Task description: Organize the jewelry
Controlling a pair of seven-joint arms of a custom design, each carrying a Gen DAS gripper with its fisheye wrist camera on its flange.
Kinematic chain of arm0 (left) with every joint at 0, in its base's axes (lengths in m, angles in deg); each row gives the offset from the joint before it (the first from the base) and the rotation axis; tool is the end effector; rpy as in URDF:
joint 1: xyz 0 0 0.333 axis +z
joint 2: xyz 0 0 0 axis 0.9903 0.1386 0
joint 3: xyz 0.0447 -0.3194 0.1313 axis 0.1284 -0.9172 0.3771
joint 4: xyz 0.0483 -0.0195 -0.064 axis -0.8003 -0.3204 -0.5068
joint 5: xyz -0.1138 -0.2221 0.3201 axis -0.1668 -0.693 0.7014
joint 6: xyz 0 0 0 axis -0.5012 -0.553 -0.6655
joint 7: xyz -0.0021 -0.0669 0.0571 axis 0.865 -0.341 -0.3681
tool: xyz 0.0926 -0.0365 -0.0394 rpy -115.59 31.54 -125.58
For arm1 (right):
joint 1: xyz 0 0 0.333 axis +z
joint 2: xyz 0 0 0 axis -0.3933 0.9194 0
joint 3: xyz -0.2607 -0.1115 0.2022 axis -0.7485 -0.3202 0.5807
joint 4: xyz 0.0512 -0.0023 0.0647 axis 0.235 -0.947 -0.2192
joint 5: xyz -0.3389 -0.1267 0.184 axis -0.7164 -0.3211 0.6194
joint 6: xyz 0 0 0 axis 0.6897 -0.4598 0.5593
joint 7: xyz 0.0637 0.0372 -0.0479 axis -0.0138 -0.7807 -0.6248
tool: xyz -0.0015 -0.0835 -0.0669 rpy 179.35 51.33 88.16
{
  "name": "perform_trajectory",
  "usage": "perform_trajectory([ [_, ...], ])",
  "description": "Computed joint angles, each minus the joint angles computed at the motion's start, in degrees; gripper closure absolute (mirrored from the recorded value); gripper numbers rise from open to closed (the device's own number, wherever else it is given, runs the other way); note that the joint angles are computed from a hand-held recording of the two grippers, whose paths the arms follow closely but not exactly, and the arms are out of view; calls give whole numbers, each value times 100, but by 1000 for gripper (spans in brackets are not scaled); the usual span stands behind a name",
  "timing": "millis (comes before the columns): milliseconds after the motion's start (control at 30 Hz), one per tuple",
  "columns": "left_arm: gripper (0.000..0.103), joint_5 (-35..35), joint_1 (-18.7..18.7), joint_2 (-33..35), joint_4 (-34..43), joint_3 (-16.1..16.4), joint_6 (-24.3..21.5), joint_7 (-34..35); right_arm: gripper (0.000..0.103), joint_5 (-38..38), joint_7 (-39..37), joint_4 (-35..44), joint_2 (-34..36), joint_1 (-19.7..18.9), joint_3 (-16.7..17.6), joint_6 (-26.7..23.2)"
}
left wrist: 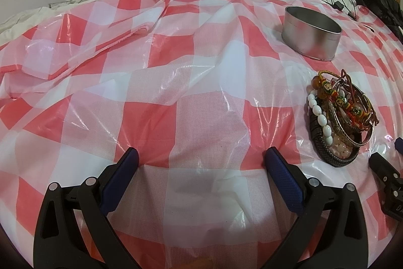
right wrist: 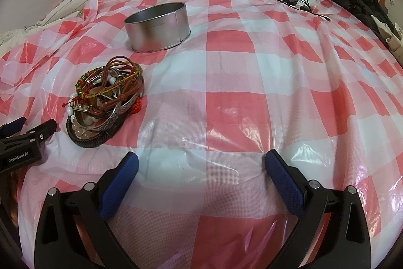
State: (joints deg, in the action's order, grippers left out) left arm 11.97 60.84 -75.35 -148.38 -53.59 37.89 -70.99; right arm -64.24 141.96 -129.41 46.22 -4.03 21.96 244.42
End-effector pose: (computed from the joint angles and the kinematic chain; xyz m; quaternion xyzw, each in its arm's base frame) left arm 0.4187 -0.3405 0.5227 -0.8041 0.5127 -0.1277 0.2725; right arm 0.4877 0.2370 0.5040 -0.7808 0.5349 -0.1744 0.2717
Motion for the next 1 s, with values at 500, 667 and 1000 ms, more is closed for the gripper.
perform_trajectory([
  [500,6,-332,152,-413,-221,22,729,355,7,2571,-2742,737,33,513,-515,-685],
  [667,6,-1067,179,-417,-377,161,1204,645,7,3628,-3704,1107,273,428,-418,-1113],
  [1000,6,-821,265,-496,-552,-15,1395,744,11,3781,-4416,1470,627,433,-36,-803],
])
